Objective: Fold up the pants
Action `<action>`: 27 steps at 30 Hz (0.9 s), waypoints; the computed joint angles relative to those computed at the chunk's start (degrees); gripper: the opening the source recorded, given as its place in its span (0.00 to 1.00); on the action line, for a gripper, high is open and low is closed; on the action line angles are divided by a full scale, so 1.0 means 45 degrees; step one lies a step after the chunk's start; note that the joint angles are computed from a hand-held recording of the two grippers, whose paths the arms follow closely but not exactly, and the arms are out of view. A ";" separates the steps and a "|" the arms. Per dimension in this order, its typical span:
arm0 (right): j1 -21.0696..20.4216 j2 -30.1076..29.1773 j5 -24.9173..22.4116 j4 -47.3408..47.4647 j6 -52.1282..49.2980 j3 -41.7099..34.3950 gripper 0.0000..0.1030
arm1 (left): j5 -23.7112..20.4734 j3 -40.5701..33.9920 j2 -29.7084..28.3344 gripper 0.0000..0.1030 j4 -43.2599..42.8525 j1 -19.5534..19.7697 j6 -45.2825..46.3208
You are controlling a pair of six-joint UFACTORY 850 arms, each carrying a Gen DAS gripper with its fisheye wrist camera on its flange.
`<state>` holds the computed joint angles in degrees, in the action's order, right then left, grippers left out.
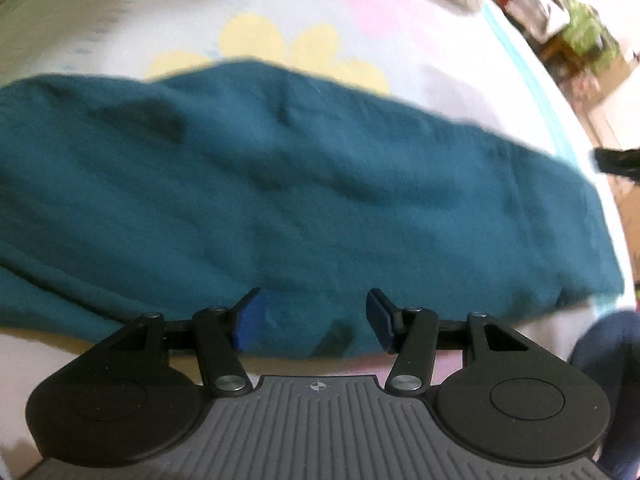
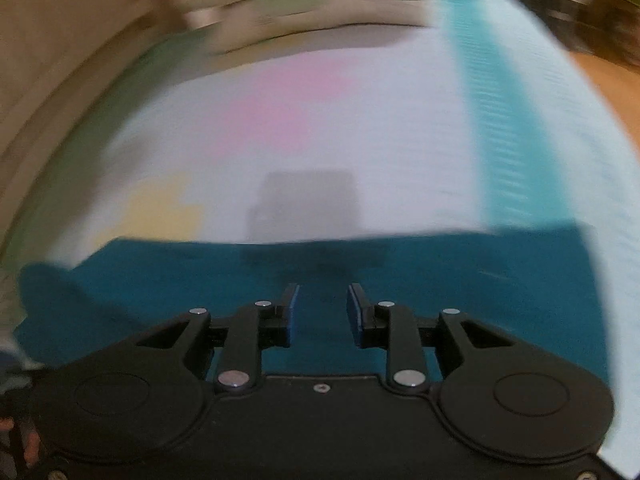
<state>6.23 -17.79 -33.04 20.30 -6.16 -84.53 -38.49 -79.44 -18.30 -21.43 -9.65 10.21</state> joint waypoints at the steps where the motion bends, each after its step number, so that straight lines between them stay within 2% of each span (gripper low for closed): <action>1: 0.0270 -0.0388 0.0033 0.0685 -0.0876 -0.0338 0.36 | 0.0193 0.0029 0.0053 0.52 0.0042 0.0125 -0.0085; 5: 0.1369 -0.1929 0.0695 0.2027 -0.3383 -0.1605 0.36 | 0.0549 -0.0751 -0.0458 0.52 0.0694 0.0561 -0.1123; 9: 0.1951 -0.3671 0.0291 0.2476 -0.4439 -0.3310 0.36 | 0.0218 -0.1242 -0.1089 0.52 0.1377 0.0702 -0.1835; 11: 0.2215 -0.4332 0.0164 0.1858 -0.4193 -0.3976 0.36 | 0.0157 -0.0968 -0.1103 0.52 0.1239 0.0730 -0.1528; 12: 0.2298 -0.4538 0.0068 0.1581 -0.4063 -0.4183 0.36 | 0.0797 -0.0330 -0.0717 0.52 0.1277 0.0637 -0.1276; 15: 0.2381 -0.5142 -0.0358 0.0769 -0.3741 -0.4834 0.36 | 0.1298 0.0087 -0.0445 0.52 0.1762 0.0445 -0.1256; 19: 0.2394 -0.5671 -0.1301 -0.0041 -0.3389 -0.5596 0.38 | 0.1455 0.0262 -0.0311 0.52 0.1654 0.0454 -0.1476; 20: 0.2391 -0.5868 -0.1729 0.0048 -0.3608 -0.5946 0.26 | 0.1442 0.0258 -0.0296 0.52 0.1636 0.0454 -0.1481; 21: 0.2411 -0.6000 -0.2085 0.0073 -0.3878 -0.6185 0.05 | 0.1453 0.0302 -0.0242 0.52 0.1666 0.0381 -0.1568; 22: 0.2490 -0.6003 -0.2160 -0.0180 -0.3957 -0.6222 0.04 | 0.1498 0.0330 -0.0253 0.52 0.1604 0.0367 -0.1527; 24: 0.2644 -0.5780 -0.1482 -0.1118 -0.3632 -0.5892 0.04 | 0.1540 0.0371 -0.0251 0.52 0.1421 0.0394 -0.1366; 26: 0.2810 -0.5719 -0.0597 -0.2998 -0.1814 -0.5692 0.04 | 0.1552 0.0417 -0.0243 0.52 0.1224 0.0458 -0.1154; 27: 0.2780 -0.5828 -0.0567 -0.3396 -0.1032 -0.5804 0.04 | 0.1536 0.0416 -0.0249 0.52 0.1179 0.0468 -0.1079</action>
